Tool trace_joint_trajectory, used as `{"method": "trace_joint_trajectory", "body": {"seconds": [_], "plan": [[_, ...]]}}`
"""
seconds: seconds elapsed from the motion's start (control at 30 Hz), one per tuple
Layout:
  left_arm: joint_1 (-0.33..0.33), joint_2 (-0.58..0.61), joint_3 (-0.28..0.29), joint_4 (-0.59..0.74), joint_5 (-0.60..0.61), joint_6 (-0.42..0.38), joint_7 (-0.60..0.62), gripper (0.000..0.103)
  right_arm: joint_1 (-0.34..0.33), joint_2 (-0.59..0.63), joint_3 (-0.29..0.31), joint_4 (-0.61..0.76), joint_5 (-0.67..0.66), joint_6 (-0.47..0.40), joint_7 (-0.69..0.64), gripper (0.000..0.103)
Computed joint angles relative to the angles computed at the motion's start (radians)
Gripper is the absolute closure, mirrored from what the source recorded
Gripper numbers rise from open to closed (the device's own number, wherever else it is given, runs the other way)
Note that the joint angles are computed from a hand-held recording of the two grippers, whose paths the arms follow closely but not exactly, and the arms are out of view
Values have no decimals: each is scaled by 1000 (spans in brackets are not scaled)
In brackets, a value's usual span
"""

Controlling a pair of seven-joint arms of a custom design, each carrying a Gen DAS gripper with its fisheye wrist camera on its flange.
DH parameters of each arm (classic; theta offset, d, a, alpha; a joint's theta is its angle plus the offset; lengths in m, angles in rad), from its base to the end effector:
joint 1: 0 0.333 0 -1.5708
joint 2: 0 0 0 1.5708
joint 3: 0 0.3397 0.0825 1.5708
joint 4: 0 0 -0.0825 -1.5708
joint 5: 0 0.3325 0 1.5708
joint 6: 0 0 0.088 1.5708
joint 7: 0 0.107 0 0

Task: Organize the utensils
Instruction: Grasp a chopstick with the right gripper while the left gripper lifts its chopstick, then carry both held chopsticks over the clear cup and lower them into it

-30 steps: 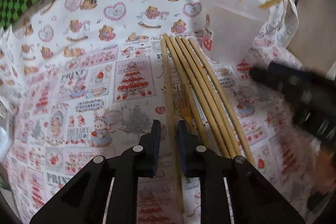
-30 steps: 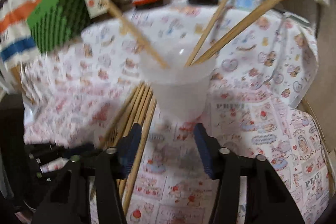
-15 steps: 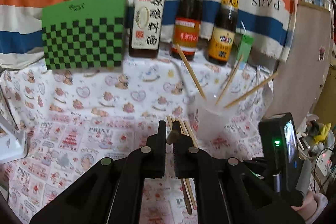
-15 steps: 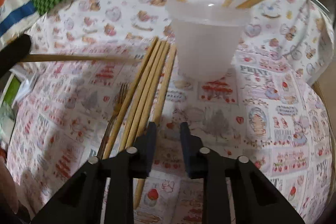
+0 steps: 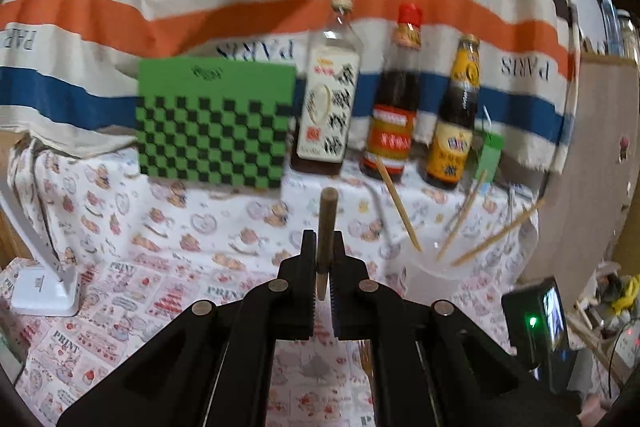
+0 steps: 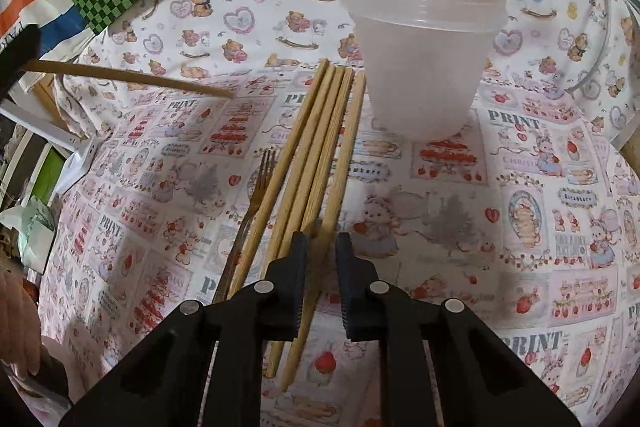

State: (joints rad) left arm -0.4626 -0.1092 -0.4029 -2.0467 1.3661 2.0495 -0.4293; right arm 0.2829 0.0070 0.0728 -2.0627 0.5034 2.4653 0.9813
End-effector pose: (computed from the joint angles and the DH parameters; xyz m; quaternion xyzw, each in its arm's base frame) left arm 0.3588 -0.3537 0.5792 -0.6878 0.4202 -0.3834 0.4510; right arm 0.5052 0.1867 0.5205 -0.8543 0.4443 -0.0308 0.2680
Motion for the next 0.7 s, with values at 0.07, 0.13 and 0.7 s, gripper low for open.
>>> {"method": "trace_joint_trajectory", "body": {"seconds": [0.07,0.13,0.7], "plan": [[-11,3,-29,-6,50,-105,-67,98,4,1,3,-9,-41,31,37,86],[-35,25,-59,0,91,-262,-109,98,8,-2,5,-18,-66,51,44,86],[-28,-31,-14,-57,82,-165,-183,98,29,-84,-20,-70,422,203,-379,96]]}}
